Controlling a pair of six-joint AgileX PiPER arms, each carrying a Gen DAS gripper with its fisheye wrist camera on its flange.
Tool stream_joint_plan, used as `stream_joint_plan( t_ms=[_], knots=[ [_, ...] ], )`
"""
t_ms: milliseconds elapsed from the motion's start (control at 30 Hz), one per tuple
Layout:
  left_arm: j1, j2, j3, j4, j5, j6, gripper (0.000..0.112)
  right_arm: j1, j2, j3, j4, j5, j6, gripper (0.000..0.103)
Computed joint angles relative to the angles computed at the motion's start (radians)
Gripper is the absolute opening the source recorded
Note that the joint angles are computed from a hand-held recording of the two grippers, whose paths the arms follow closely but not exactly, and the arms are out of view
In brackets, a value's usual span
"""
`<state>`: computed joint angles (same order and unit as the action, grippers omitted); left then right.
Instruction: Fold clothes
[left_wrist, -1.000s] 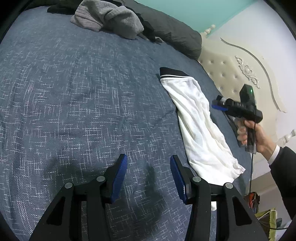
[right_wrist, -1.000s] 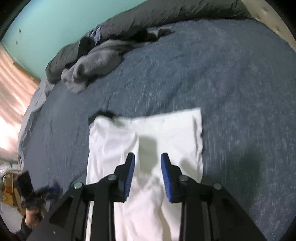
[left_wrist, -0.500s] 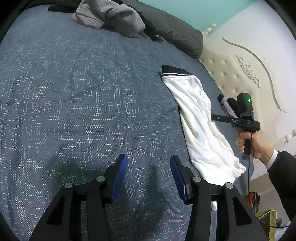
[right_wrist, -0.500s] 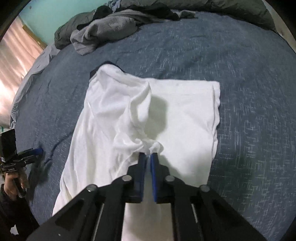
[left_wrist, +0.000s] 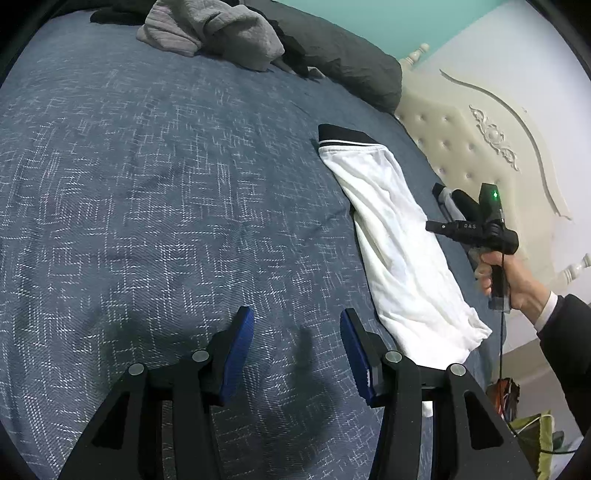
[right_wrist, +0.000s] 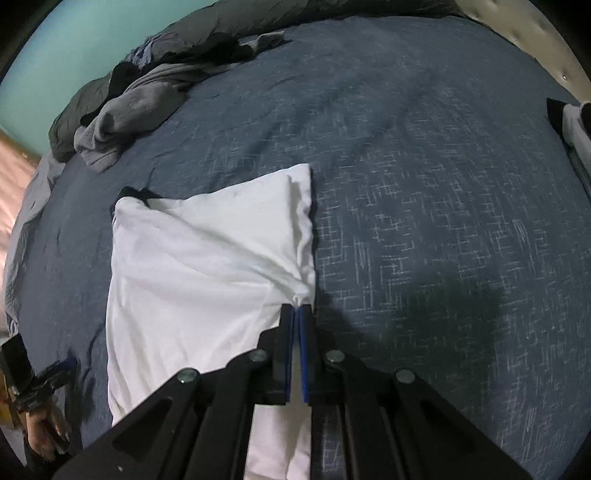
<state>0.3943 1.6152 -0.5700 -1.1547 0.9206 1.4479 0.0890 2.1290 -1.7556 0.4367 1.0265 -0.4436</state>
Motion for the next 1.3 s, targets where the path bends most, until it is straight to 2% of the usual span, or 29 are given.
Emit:
stream_joint_plan(
  t_ms=[100,267,367,433,467,500,567,667,767,900,1133,1300],
  knots=[
    [0.006,0.009,-0.005,0.004,0.001,-0.001,0.052,0.027,0.014,-0.018,-0.078,-0.006,0.06,0.003],
    [0.013,0.005,-0.006,0.003,0.011,0.001,0.053,-0.016,-0.004,-0.026,0.013,0.028,0.021,0.004],
    [0.012,-0.004,-0.003,0.004,0.015,-0.002,0.053,-0.051,-0.044,0.008,0.058,0.1,-0.017,0.005],
    [0.01,-0.012,0.001,0.006,0.018,-0.005,0.053,-0.059,-0.071,0.04,0.053,0.14,-0.04,0.014],
    [0.009,-0.016,0.003,0.006,0.019,-0.006,0.053,-0.063,-0.084,0.06,0.049,0.151,-0.051,0.024],
    [0.007,-0.02,0.004,0.006,0.02,-0.008,0.053,-0.067,-0.097,0.081,0.045,0.162,-0.062,0.028],
    [0.001,-0.032,0.007,0.005,0.022,-0.012,0.054,-0.075,-0.12,0.125,0.051,0.167,-0.078,0.028],
    [-0.005,-0.046,0.011,0.005,0.027,-0.013,0.055,-0.065,-0.159,0.198,0.026,0.146,-0.098,0.027],
    [-0.007,-0.051,0.015,0.007,0.03,-0.012,0.056,-0.056,-0.177,0.244,0.015,0.132,-0.097,0.014],
    [-0.005,-0.053,0.017,0.009,0.034,-0.011,0.056,-0.056,-0.187,0.266,0.005,0.098,-0.089,0.003],
    [-0.008,-0.043,0.011,0.005,0.025,-0.017,0.057,-0.038,-0.206,0.278,-0.07,0.023,-0.008,0.001],
    [-0.002,-0.051,0.009,0.006,0.033,-0.02,0.058,-0.042,-0.214,0.286,-0.035,0.027,-0.051,0.001]
  ],
)
